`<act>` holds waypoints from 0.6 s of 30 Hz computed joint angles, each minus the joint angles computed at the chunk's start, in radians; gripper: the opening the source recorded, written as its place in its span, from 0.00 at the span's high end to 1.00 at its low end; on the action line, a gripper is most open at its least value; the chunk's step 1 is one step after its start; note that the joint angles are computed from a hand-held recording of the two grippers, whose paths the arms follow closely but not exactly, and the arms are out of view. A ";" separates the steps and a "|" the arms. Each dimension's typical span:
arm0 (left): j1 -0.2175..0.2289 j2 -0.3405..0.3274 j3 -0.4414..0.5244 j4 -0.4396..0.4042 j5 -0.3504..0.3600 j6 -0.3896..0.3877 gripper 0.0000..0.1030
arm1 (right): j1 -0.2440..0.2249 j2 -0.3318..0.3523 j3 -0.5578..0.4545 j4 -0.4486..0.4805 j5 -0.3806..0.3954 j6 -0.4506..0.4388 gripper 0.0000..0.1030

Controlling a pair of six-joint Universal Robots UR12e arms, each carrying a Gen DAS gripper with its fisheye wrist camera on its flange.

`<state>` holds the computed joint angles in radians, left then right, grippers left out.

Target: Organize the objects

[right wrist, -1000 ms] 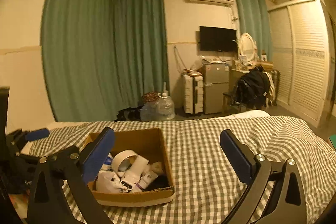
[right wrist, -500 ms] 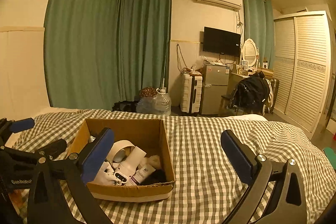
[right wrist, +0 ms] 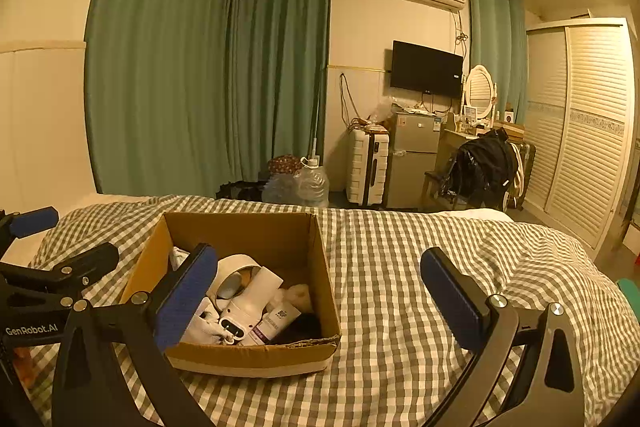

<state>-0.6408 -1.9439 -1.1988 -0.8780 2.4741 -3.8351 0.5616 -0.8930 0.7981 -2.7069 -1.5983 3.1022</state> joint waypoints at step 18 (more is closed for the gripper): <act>0.001 -0.005 0.009 -0.036 0.004 -0.017 0.01 | 0.007 0.008 -0.012 0.028 -0.017 -0.010 0.01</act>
